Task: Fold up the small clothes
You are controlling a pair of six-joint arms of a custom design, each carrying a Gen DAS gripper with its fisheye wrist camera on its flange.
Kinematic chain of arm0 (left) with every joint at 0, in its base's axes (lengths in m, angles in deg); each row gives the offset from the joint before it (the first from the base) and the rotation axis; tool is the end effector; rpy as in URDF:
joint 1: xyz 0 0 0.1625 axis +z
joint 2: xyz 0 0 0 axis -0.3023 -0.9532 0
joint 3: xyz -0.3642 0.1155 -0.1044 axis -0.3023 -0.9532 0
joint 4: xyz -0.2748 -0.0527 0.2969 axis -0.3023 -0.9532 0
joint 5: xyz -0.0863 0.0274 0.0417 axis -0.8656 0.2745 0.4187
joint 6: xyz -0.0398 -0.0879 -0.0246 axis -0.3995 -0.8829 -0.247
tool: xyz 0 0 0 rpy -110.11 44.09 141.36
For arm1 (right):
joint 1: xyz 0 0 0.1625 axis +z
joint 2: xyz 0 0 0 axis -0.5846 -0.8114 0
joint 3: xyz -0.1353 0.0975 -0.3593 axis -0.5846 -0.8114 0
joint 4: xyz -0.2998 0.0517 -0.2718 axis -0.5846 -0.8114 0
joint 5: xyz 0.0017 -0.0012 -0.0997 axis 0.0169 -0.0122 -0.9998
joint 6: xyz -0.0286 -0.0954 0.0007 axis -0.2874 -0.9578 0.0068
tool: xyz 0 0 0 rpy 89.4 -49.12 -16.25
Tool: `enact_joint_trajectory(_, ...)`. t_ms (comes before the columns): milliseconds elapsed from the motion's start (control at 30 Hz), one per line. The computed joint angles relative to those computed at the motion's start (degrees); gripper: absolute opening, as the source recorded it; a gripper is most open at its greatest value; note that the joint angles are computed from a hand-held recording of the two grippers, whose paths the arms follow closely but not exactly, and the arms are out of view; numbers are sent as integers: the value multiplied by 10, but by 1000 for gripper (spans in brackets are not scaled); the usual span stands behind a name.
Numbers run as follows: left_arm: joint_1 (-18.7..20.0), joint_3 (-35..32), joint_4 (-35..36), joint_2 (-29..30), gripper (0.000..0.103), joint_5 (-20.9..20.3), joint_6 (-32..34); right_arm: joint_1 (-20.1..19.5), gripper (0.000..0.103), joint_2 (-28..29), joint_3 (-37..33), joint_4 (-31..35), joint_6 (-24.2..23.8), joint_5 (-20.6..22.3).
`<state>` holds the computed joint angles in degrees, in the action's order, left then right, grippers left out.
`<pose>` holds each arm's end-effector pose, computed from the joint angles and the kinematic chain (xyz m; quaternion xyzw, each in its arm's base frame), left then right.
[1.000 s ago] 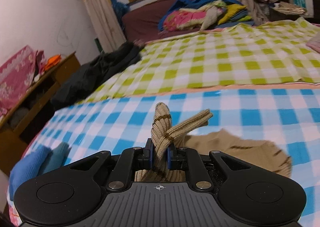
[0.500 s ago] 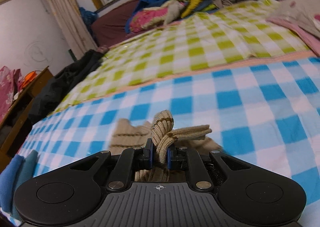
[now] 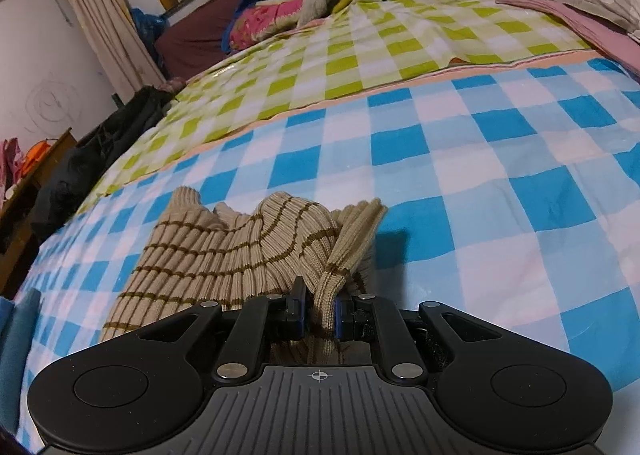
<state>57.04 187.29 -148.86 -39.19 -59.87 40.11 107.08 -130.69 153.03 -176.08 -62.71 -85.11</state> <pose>-0.2408 -0.4026 -0.1032 0.5476 0.7983 -0.2426 0.0632 -0.0395 -0.4564 0.2118 -0.0935 -0.8454 0.4631 0.2492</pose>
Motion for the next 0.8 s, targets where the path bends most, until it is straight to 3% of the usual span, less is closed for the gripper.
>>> enact_joint_trajectory(200, 9, 34, 8, -37, 37, -27, 16, -14, 19, -32, 21, 15, 14, 37)
enact_joint_trajectory(467, 22, 94, 1, -95, 44, -66, 65, -22, 25, -67, 99, -63, 22, 70)
enact_joint_trajectory(633, 37, 114, -5, -130, 45, -53, 65, -36, 32, -85, 171, -102, 10, 120)
enact_joint_trajectory(800, 52, 95, -13, -135, 46, -14, 49, -57, 34, -79, 205, -96, 8, 175)
